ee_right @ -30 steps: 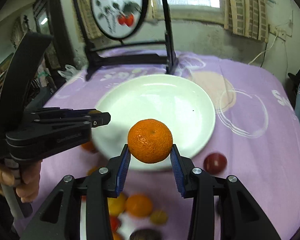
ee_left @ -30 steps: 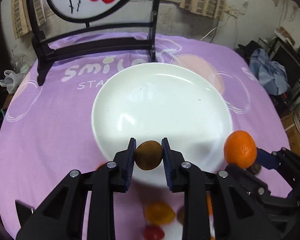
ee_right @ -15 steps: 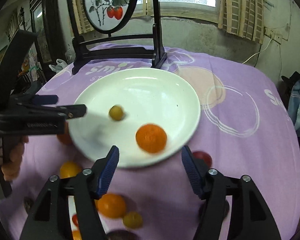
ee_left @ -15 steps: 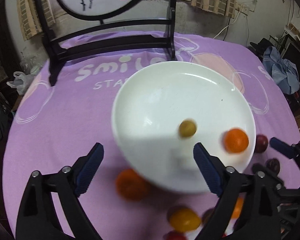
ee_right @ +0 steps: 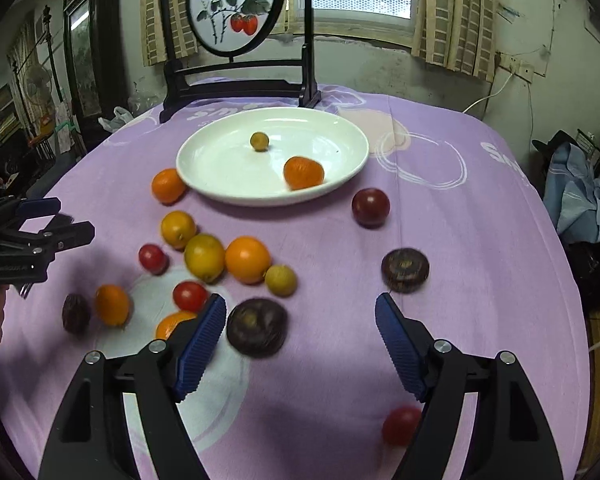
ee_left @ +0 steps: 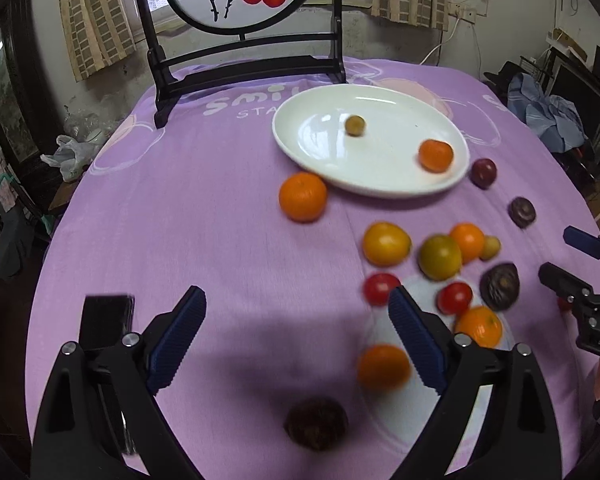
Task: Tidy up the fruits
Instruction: 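Grasp a passion fruit with the left gripper while the right gripper grasps another, then carry both passion fruits over the plate and open both grippers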
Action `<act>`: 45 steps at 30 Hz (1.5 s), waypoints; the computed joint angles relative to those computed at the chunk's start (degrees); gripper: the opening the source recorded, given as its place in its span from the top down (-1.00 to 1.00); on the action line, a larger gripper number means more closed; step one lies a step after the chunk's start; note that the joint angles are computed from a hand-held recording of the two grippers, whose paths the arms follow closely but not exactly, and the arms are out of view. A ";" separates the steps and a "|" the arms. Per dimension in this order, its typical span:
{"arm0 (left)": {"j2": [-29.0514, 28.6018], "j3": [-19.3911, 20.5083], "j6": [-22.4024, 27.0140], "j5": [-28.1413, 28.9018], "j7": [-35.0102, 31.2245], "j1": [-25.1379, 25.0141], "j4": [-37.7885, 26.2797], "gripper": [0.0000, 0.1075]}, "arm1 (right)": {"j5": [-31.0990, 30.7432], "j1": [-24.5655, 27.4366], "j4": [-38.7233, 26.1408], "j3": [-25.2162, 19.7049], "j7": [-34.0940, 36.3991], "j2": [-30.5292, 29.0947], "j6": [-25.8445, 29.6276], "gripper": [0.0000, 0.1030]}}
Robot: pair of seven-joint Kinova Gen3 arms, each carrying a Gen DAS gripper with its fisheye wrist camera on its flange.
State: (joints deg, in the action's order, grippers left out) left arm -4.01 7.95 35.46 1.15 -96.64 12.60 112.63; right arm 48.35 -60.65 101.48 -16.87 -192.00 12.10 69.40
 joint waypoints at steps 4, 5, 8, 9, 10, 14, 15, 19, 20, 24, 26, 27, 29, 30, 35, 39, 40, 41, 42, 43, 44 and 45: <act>-3.14 -0.18 -1.33 1.18 -0.65 0.29 5.29 -0.68 | -0.77 -2.25 -1.16 -0.71 -0.61 1.17 2.50 -0.52; -3.56 -0.03 -1.56 1.09 -0.61 0.34 6.35 -0.68 | -0.71 -2.92 -1.12 -0.81 -1.24 1.23 2.92 -0.53; -3.88 0.51 -2.51 0.11 -0.10 0.28 8.74 -0.68 | -0.68 -4.13 -0.61 -1.03 -3.22 1.02 3.12 -0.54; -3.97 0.75 -2.94 -0.50 0.55 0.13 9.49 -0.68 | -0.67 -4.39 -0.32 -1.13 -3.87 0.91 2.98 -0.54; -4.02 1.00 -3.27 -1.08 1.13 0.06 10.15 -0.68 | -0.66 -4.54 -0.17 -1.19 -4.27 0.87 2.90 -0.54; -3.22 1.19 -3.63 -1.76 1.28 -0.67 11.43 -0.68 | -0.98 -5.02 0.37 -1.46 -5.31 1.08 2.46 -0.55; -3.12 1.65 -3.74 -0.84 0.43 -1.57 11.71 -0.65 | -1.23 -5.06 0.28 -1.45 -5.17 1.26 2.65 -0.55; -1.88 -4.31 -1.36 7.39 -7.52 1.03 11.29 -0.29 | -2.90 -4.64 -0.44 -0.99 -3.37 2.32 3.08 -0.55; -2.02 -4.77 -1.45 8.79 -9.77 0.71 11.41 -0.10 | -3.98 -4.09 -0.67 -0.75 -2.45 2.70 2.81 -0.55; -2.76 -3.43 -1.39 10.24 -12.35 -1.02 11.72 0.25 | -6.42 -2.37 -0.98 0.34 0.70 3.92 0.88 -0.55; -3.09 -3.20 -1.85 10.33 -12.67 -1.15 12.15 0.25 | -6.87 -1.90 -1.32 0.95 2.27 4.57 -0.11 -0.55; -3.12 -3.52 -1.62 10.96 -13.37 -1.20 12.13 0.25 | -6.94 -1.61 -1.53 1.23 3.20 4.84 -0.85 -0.55; -3.14 -4.05 -0.82 12.12 -14.76 -1.41 11.88 0.25 | -6.78 -1.27 -1.88 1.76 4.85 5.26 -2.18 -0.55; -3.20 -4.18 -0.51 12.48 -15.30 -1.53 11.83 0.25 | -6.76 -1.10 -2.34 2.06 5.84 5.67 -2.49 -0.55; -3.36 -4.49 0.14 14.22 -17.79 -1.99 11.56 0.25 | -7.48 0.44 -3.77 3.95 9.53 6.73 -4.38 -0.38; -2.75 -3.95 -0.12 13.78 -16.87 -2.51 11.29 0.25 | -6.82 2.21 -2.24 3.64 8.65 5.73 -8.30 0.12; -2.59 -3.77 -0.15 13.57 -16.58 -2.55 11.17 0.25 | -7.00 1.16 -2.57 4.69 9.26 5.96 -7.99 0.13; -2.60 -3.72 -0.21 13.48 -16.50 -2.58 11.18 0.25 | -6.91 0.91 -2.77 4.67 9.42 6.03 -7.59 0.13; -2.70 -3.65 -0.28 13.41 -16.49 -2.54 11.17 0.25 | -6.96 0.80 -2.64 4.52 9.66 5.69 -7.76 0.13; -2.80 -3.69 -0.27 13.47 -16.77 -2.48 11.05 0.25 | -6.84 0.71 -2.20 4.45 9.42 5.14 -8.18 0.13; -3.05 -3.60 -0.30 13.28 -16.81 -2.42 10.87 0.25 | -6.32 0.35 -1.53 4.41 8.40 4.28 -8.41 0.13; -3.21 -3.51 -0.25 13.10 -16.70 -2.38 10.67 0.25 | -5.87 0.04 -1.02 4.29 7.35 3.50 -8.07 0.13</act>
State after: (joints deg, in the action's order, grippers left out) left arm -7.22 4.44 35.21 14.25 -113.34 10.22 123.30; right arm 42.48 -60.61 100.46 -12.59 -184.65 15.59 61.33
